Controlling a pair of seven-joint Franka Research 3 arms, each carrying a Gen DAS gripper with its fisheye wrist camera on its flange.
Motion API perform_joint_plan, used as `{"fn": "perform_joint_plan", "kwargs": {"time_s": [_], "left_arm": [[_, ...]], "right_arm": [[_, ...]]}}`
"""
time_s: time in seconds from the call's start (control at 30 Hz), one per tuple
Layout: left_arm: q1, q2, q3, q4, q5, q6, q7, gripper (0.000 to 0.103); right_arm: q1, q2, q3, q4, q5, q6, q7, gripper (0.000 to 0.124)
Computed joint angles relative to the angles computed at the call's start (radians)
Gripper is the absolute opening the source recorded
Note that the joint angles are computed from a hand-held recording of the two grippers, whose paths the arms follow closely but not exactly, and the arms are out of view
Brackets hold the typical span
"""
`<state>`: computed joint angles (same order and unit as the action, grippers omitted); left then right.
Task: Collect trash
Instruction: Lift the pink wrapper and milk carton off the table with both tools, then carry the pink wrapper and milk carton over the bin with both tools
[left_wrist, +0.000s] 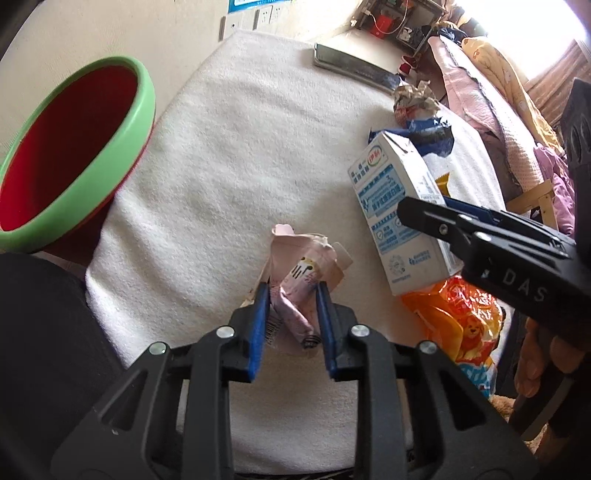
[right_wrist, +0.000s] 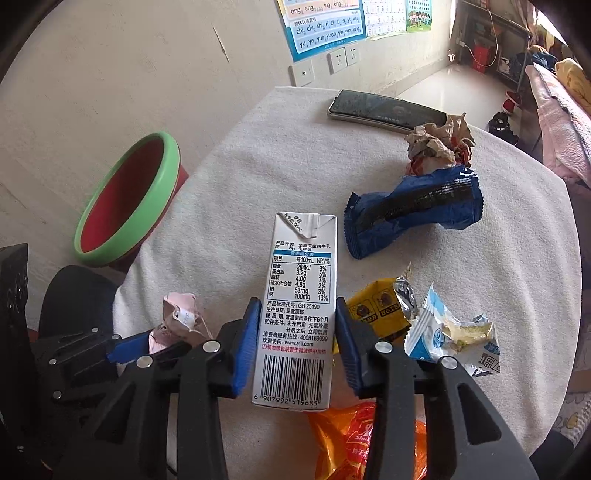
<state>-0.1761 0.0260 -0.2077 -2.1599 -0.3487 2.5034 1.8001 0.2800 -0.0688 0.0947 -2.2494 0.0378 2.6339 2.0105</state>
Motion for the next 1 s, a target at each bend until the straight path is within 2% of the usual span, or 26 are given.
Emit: {"fn": "perform_joint_plan", "kwargs": {"time_s": [0.6, 1.0], "left_arm": [[0.041, -0.032, 0.038, 0.035, 0.030, 0.143, -0.048, 0.025], [0.054, -0.036, 0.046, 0.049, 0.035, 0.174, -0.060, 0.025]], "right_arm": [[0.015, -0.007, 0.018, 0.065, -0.027, 0.038, 0.000, 0.039], [0.034, 0.016, 0.023, 0.114, -0.070, 0.032, 0.016, 0.039]]}}
